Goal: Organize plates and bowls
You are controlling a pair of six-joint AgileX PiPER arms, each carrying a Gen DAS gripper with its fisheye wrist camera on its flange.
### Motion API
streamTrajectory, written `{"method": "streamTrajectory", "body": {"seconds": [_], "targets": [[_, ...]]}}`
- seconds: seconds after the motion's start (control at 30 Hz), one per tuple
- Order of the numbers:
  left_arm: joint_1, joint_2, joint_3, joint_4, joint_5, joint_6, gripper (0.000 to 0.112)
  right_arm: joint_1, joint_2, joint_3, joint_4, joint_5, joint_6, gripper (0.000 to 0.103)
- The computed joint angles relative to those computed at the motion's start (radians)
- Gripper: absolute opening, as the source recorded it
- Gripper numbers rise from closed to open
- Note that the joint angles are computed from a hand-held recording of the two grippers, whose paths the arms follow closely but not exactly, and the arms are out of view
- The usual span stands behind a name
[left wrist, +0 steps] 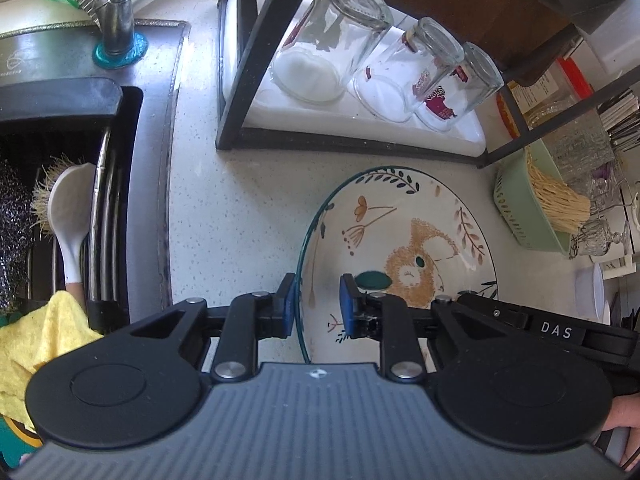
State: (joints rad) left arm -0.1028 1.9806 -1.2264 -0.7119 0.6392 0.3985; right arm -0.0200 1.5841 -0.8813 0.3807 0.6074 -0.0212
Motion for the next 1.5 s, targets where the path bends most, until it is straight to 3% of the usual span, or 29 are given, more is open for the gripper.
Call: {"method": "streamTrajectory", "body": {"seconds": [0.5,0.83,1.5], "targets": [[0.047,-0.02,0.019,-0.063,0.053,0.063,0.026,-0.066,-0.066,0.022,0.135,0.065,-0.111,0.022],[0.038,-0.13,0.063,-0.109,0.062,0.103,0.026,-0.164,-0.168,0.036,0.222,0.132,-0.222,0.022],[-0.14,-0.347,0.187,-0.089,0.005,-0.04,0.027,-0.492,-0.433,0.092,0.273,0.372,-0.39,0.022]]}}
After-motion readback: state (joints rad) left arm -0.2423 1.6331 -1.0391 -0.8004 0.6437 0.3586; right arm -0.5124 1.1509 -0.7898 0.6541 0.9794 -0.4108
